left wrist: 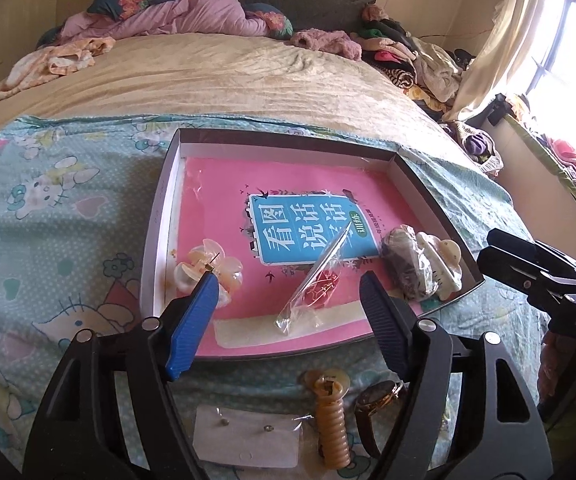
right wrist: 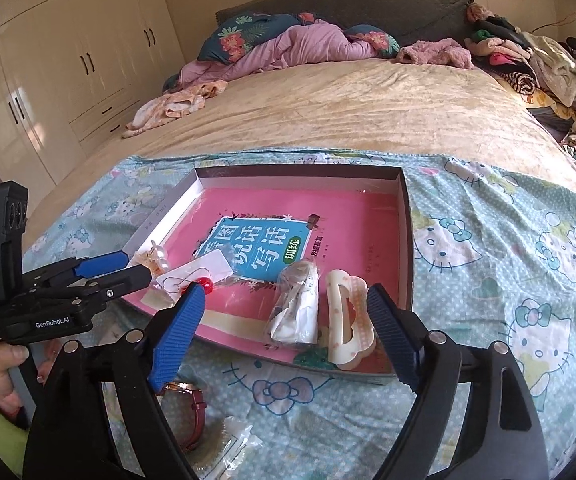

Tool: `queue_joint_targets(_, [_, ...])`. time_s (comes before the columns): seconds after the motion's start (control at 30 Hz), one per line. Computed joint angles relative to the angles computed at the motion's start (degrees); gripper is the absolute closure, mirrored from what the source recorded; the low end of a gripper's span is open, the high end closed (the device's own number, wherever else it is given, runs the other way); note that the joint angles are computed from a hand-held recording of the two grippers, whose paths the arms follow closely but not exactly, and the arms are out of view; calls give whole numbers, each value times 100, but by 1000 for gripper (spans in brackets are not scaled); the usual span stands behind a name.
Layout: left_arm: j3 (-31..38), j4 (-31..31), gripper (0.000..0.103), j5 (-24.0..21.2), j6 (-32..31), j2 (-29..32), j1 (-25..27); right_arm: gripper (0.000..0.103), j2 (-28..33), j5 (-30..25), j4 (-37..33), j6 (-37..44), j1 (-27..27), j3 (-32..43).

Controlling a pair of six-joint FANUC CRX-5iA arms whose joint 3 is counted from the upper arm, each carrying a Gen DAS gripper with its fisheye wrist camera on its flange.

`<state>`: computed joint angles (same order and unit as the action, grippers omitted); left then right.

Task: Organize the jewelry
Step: 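Withdraw both open tools from the box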

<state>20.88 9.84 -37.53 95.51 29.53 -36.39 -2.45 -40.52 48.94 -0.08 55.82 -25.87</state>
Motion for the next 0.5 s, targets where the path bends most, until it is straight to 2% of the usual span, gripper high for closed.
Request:
queue_joint_targets(0.1, [-86,-33,32,53,42,-98,-17,16,-122,-31,208,-254,63,-119])
queue_joint_targets(0.13, [-109,-38,26,67,53,-128,-21,11,-157,-71,305,-364,88,-158])
queue_joint_targets(0.17, [-138,-73,20,84,92,-170,-30,10,-199,-96,398,-463,112,-203])
queue_joint_targets(0.27, [-197,-181,11,133,207,-279,-51,10,-327,-152,542,-633,188,-297])
queue_joint_targets(0.5, [-422,-231,10,294,333,-529,-57,10,-556,-373,829,-926,407,-438])
